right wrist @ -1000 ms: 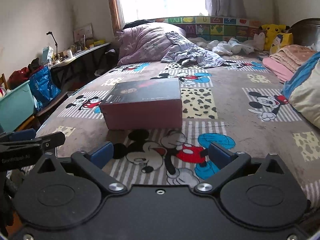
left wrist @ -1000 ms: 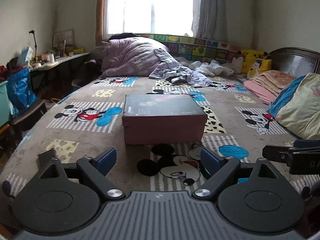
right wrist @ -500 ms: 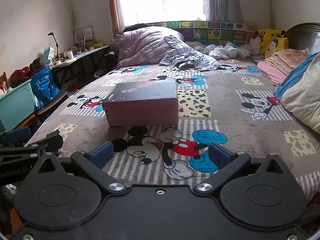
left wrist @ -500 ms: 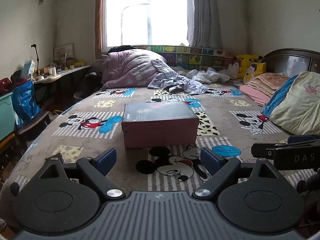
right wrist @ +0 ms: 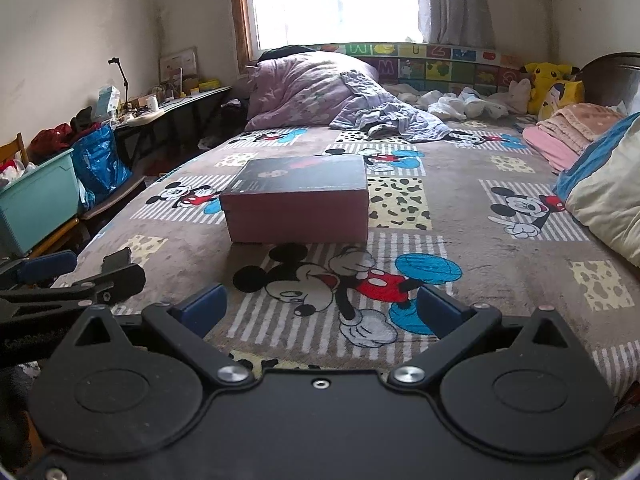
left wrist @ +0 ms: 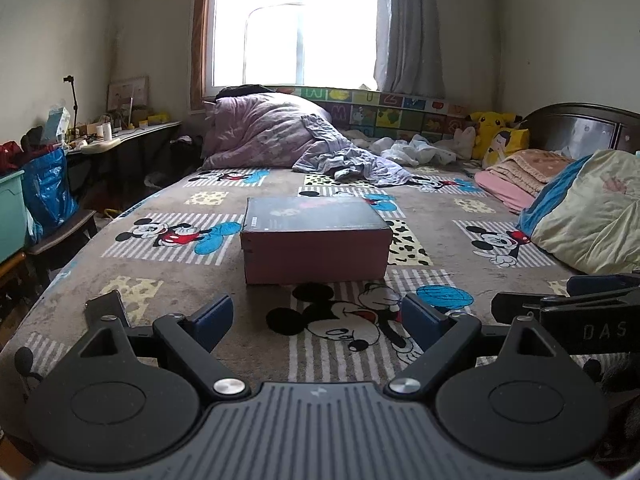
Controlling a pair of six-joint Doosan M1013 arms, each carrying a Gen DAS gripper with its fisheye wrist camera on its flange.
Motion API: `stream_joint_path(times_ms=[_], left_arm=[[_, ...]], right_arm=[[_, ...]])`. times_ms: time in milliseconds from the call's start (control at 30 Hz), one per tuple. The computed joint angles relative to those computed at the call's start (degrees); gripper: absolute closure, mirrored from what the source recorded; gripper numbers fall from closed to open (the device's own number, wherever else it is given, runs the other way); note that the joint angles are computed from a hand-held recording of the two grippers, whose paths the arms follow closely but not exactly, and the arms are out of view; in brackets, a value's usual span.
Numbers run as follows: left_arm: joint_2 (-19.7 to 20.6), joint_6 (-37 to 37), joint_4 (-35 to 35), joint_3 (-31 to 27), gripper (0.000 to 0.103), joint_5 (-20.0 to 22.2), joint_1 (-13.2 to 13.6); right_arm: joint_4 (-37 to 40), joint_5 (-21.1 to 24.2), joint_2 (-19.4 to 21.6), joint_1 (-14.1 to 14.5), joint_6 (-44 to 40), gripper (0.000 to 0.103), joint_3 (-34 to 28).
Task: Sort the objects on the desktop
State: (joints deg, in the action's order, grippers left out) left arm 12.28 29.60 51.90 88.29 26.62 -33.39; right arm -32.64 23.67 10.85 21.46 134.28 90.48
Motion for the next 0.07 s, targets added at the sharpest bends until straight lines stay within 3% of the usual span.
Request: stream_joint_path(times_ms=[67], left_arm=[[-0.16,0.72,-0.75,0.18,0.012,-0.13,0.02]], right_arm=[[-0.54,0.13,-0.09,0.17,0.48,0.001,0.10]])
